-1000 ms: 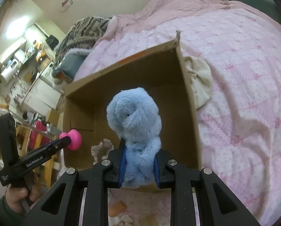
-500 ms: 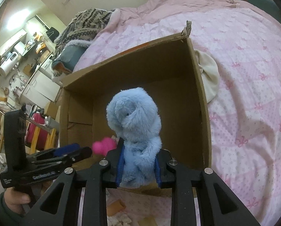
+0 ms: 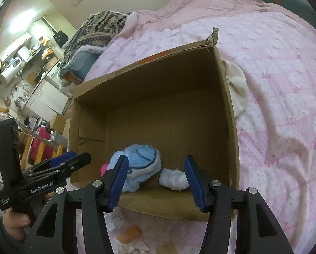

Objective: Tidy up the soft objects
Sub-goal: 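Carry the duck and plush into the box and open both grippers, then withdraw both grippers from the box toward the remaining items on the bed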

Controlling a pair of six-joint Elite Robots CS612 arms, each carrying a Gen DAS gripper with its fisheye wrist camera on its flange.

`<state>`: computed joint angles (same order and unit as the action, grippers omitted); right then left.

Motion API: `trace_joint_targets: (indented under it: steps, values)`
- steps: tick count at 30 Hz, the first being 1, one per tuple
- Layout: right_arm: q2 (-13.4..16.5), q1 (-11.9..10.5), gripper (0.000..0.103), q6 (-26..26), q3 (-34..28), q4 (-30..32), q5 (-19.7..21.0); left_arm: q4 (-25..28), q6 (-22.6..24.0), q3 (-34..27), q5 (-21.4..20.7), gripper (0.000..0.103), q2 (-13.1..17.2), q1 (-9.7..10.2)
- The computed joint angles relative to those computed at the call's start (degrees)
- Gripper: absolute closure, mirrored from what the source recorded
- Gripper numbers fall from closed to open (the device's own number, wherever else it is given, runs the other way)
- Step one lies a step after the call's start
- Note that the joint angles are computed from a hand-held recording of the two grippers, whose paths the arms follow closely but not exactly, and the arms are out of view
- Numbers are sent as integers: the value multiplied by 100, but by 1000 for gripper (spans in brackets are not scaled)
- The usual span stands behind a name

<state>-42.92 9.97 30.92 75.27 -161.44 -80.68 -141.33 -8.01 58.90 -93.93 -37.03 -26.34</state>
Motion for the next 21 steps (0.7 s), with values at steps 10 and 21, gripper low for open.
trace_joint_targets:
  steps: [10,21]
  values:
    - [-29,-7,45,54,49,-5,-16,-140,43,143,132,36,-78,-37]
    - [-117,3,45,98,168,-45,25,-451,32,475,150,36,-295,-16]
